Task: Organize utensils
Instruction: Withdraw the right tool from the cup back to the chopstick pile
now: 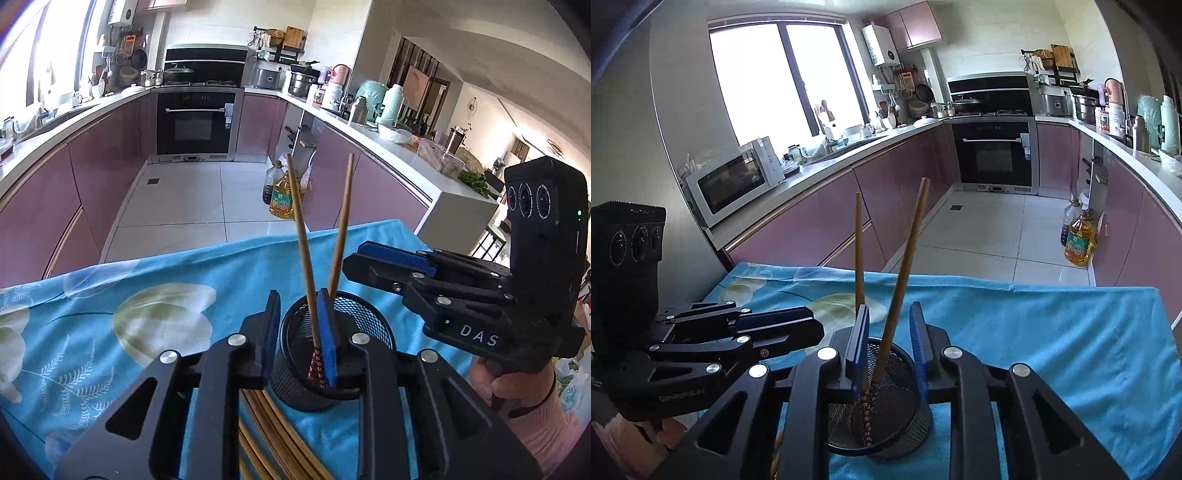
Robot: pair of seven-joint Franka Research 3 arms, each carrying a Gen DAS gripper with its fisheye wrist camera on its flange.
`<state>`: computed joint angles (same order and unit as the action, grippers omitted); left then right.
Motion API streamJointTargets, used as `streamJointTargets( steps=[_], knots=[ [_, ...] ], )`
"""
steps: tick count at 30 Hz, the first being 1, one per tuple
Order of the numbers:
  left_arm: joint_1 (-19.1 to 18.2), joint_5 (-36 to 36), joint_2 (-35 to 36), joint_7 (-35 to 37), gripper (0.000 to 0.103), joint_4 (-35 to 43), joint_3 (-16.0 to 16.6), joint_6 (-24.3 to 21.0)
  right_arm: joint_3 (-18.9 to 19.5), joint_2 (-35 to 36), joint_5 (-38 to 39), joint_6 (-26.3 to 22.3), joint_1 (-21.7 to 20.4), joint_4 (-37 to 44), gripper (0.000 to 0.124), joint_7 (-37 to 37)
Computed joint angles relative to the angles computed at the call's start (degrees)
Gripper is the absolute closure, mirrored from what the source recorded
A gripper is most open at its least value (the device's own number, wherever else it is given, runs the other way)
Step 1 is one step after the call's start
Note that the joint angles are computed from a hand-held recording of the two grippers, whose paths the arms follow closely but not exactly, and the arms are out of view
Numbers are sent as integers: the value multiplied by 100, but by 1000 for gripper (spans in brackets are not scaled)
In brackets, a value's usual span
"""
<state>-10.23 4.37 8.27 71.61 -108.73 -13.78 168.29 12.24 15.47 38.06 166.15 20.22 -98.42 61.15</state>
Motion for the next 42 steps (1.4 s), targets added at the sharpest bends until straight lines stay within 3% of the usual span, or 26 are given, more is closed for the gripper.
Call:
streamJointTargets(
  steps=[2, 5, 9, 11, 13, 17, 24, 26, 29, 33, 42],
  knots=[
    [-72, 357, -199, -365, 77, -324, 167, 227, 39, -109, 92, 146, -11, -142, 95, -84],
    [-236, 1867, -581, -1768, 63, -797, 547, 470, 339, -424, 832, 355, -203, -480, 89, -866],
    [39, 3146, -1114, -2981, 53, -1402, 464, 514, 560, -966, 2237, 412, -244, -1003, 78, -2492],
    [194, 3401, -1363, -3236, 50, -1721, 343, 407, 502, -1189, 2480, 286, -110, -1282, 73, -2857],
    [185, 3120, -1512, -2962, 49, -2032, 309, 277, 370, -1272, 2147, 112, 71, -1510, 73, -2597],
    [39, 2224, -1598, -2246, 49, -2567, 365, 153, 19, -1030, 808, -213, 453, -1676, 73, -1228],
    [242, 2578, -1568, -2615, 49, -2916, 86, 100, -131, -548, -366, -383, 767, -1494, 75, -58],
    [205, 2525, -1563, -2586, 49, -2921, 95, 92, -262, -479, -1055, -346, 915, -1490, 79, 531],
    [172, 2459, -1585, -2516, 49, -2968, 113, 90, -299, -438, -1493, -398, 926, -1490, 80, 931],
    [95, 2224, -1558, -2301, 49, -2977, 156, 95, -84, -533, -1135, -353, 700, -1602, 80, 670],
    [103, 2215, -1440, -2197, 58, -2817, 121, -76, -205, -574, -1402, -398, 688, -1659, 90, 1198]
  ],
)
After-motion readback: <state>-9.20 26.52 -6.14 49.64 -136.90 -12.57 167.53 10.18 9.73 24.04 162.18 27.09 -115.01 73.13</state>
